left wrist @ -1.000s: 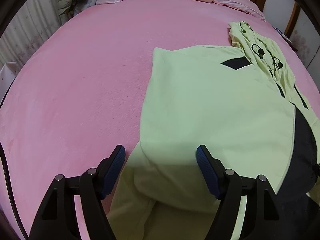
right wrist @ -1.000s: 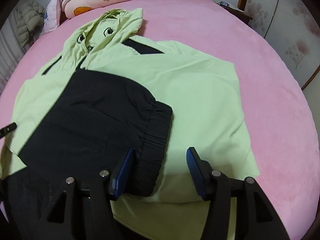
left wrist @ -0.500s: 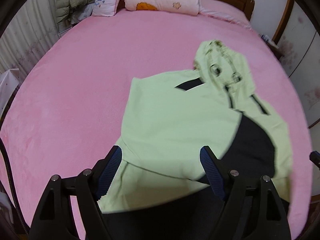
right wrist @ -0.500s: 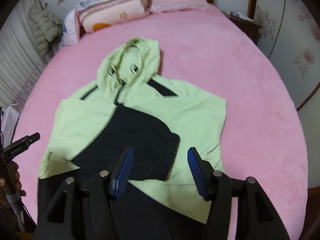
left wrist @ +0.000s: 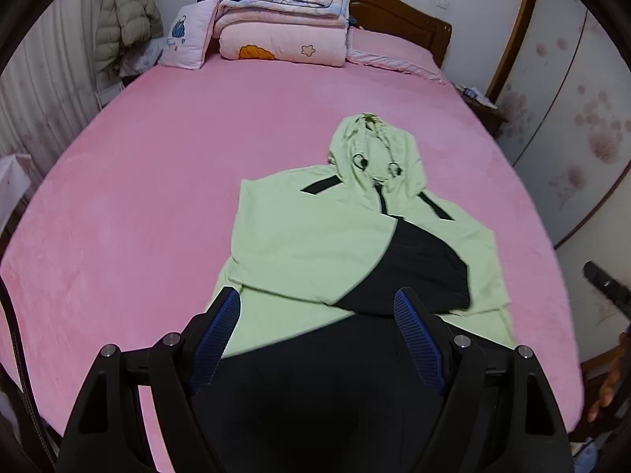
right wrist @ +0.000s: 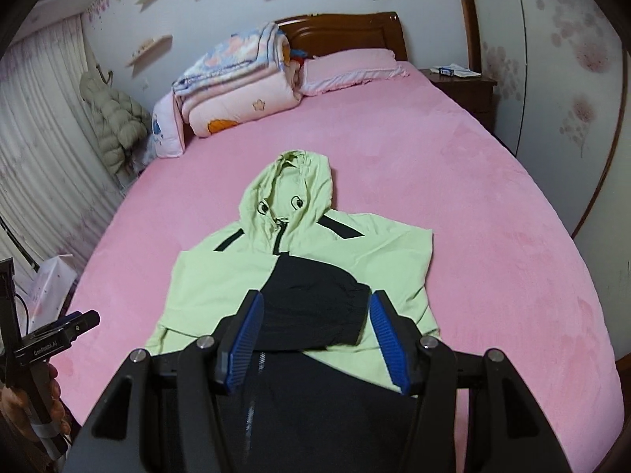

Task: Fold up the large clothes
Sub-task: 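Move both grippers down to the black hem of the jacket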

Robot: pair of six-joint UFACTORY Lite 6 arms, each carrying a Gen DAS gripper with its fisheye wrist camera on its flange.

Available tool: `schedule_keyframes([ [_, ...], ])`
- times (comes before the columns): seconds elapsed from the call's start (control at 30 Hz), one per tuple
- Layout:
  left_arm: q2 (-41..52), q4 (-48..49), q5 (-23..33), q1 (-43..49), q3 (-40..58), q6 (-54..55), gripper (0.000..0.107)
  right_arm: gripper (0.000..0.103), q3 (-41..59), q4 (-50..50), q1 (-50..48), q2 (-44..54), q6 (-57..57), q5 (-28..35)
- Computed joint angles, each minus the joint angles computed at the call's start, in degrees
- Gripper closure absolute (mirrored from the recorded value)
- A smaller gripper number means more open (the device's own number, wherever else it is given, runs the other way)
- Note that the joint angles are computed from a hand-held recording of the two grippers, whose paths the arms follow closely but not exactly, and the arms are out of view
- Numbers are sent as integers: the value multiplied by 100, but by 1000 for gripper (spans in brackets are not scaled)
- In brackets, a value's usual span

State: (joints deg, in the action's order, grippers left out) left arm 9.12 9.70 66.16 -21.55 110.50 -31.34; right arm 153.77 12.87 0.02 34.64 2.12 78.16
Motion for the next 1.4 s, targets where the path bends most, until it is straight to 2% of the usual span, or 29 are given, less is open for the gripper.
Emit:
schedule_keyframes([
  [0.1, -485, 85, 196, -52, -223, -132, 28, 47, -645, -242, 183, -712, 65, -13],
  [0.2, -1039, -149, 168, 160, -638, -85, 28, 47, -1441, -727, 520, -1543, 244, -183],
  [0.37, -1997, -78, 260, 498, -1622, 67, 28, 47, -2688, -1850, 1320, -2775, 896, -278],
  [0.6, -3909, -315, -104, 1196, -4249, 467, 28, 47, -5520, -2151, 1639, -4673, 1516, -830],
  [0.7, -4889, -620, -328, 1702, -5621, 897, 28, 47, -6763, -1996, 1533, -5442, 1532, -1058],
  [0.83, -5768, -962, -422, 2170, -6882, 1423, 28, 47, -8080, -1821, 1310, -6292, 1416, -1219],
  [1.03, -6468, -1825, -522, 3279, -8374, 2869, 28, 47, -9751, -1387, 369, -7346, 606, -1374],
  [1.23, -6536, -2448, -690, 4266, -9271, 4133, 28, 47, -11012, -727, -1704, -7975, -1206, -1541],
  [1.4, -6337, -2670, -1123, 4408, -9589, 4559, 27, 47, -11571, -48, -3687, -7887, -3014, -1693],
])
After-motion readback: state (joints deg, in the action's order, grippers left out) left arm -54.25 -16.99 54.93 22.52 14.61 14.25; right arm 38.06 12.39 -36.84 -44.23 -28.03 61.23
